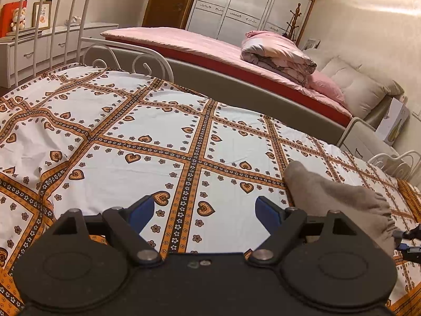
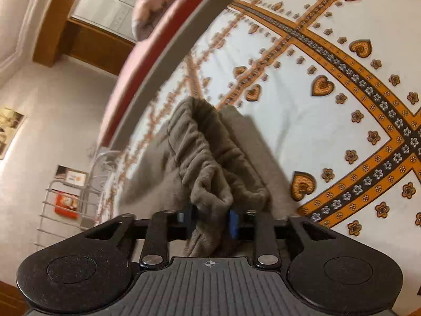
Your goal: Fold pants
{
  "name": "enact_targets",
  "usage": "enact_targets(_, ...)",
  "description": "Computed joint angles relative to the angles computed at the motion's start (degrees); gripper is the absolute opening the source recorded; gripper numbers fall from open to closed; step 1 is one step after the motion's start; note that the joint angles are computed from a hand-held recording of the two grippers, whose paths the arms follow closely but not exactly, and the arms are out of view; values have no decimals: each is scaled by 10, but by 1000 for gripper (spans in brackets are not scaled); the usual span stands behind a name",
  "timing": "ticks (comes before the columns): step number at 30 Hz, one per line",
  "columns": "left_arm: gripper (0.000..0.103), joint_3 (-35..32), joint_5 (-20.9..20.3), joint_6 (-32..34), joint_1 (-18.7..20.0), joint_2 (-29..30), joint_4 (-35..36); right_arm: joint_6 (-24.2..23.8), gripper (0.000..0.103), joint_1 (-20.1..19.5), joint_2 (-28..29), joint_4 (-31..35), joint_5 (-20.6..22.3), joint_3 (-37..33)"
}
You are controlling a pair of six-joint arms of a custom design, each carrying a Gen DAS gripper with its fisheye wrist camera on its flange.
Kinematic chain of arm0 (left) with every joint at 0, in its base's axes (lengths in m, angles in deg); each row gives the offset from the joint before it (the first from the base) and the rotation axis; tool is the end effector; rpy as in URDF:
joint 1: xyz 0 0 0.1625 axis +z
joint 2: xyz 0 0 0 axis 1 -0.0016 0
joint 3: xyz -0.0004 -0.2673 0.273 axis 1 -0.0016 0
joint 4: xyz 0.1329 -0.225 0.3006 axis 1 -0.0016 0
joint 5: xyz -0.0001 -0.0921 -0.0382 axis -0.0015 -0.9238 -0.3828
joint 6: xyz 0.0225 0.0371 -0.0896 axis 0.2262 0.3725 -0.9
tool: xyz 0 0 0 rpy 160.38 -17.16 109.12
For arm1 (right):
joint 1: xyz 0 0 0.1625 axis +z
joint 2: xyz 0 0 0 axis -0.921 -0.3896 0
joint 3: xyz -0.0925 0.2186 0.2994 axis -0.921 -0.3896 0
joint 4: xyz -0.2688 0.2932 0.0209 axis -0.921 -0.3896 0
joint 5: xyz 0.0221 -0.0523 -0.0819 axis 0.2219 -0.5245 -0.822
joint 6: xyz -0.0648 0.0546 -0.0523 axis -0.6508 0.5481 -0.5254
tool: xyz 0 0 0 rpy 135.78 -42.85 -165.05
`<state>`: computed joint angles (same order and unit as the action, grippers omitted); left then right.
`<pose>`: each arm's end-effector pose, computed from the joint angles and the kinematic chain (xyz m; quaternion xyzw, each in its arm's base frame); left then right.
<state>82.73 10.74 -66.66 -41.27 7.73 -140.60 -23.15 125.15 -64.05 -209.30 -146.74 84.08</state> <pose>-0.3528 -0.6633 0.1354 0.3250 0.8943 -0.2849 0.1159 -0.0432 -0.3561 0.4461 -0.2897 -0.7920 0.5374 0.0015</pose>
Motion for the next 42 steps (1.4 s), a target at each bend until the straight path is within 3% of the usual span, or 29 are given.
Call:
enact_targets(1, 76, 1, 0, 2, 0, 0, 0, 6, 73, 28, 4, -32, -41, 7)
enact_targets(2, 76, 1, -1, 5, 0, -1, 0, -8, 83, 47, 7, -46, -74, 7)
enact_targets(3, 76, 0, -2, 8, 0, 0, 1, -19, 83, 51, 0, -36, -83, 7)
enact_targets(6, 76, -3, -1, 5, 1, 2, 4, -15, 82, 18, -23, 55, -37, -7)
enact_targets(9, 76, -6, -1, 0, 0, 4, 7, 0, 76, 0, 0, 78, -13, -21)
enact_targets(12, 76, -4, 1, 5, -3, 4, 12, -22, 70, 16, 44, 73, -34, -44)
enact_targets(13, 76, -3, 4, 6, -4, 4, 13, -26, 42, 33, 59, 63, -59, -53)
enact_targets(14, 76, -1, 6, 9, -4, 3, 15, -29, 38, 44, 72, 37, -63, -53)
enact_targets(16, 76, 2, 7, 18, -6, 2, 21, -41, 36, 58, 83, -65, -3, -34)
enact_targets(19, 76, 7, 8, 36, -8, 1, 20, -45, 35, 56, 95, -245, 149, 1)
enact_targets(21, 76, 7, 14, 38, -10, 3, 27, -12, 35, 58, 87, -294, 171, 14)
enact_targets(23, 76, 3, 16, 36, -10, 5, 31, -29, 35, 59, 56, -248, 97, 17)
enact_targets(25, 76, 0, 15, 35, -10, 9, 30, -41, 35, 46, 36, -129, -23, 5)
enact_targets(27, 76, -5, 14, 32, -11, 13, 29, -6, 36, 40, 66, -18, -117, -25)
enact_targets(29, 76, -8, 9, 25, -12, 16, 29, 21, 36, 44, 53, 13, -116, -37)
enact_targets(32, 76, -8, 3, 35, -17, 20, 31, -13, 37, 55, 54, -17, -108, -31)
enact_targets(34, 76, -6, 4, 46, -21, 23, 34, 8, 39, 64, 74, -16, -136, -39)
enact_targets(37, 76, 15, 13, 75, -34, 19, 25, 30, 44, 52, 67, -11, -120, -32)
enact_targets(39, 77, 34, 16, 87, -44, 13, 11, 1, 51, 43, 47, 1, -91, -29)
enact_targets(42, 78, 76, 26, 92, -66, 4, -34, -17, 53, 75, 37, -37, -122, -13)
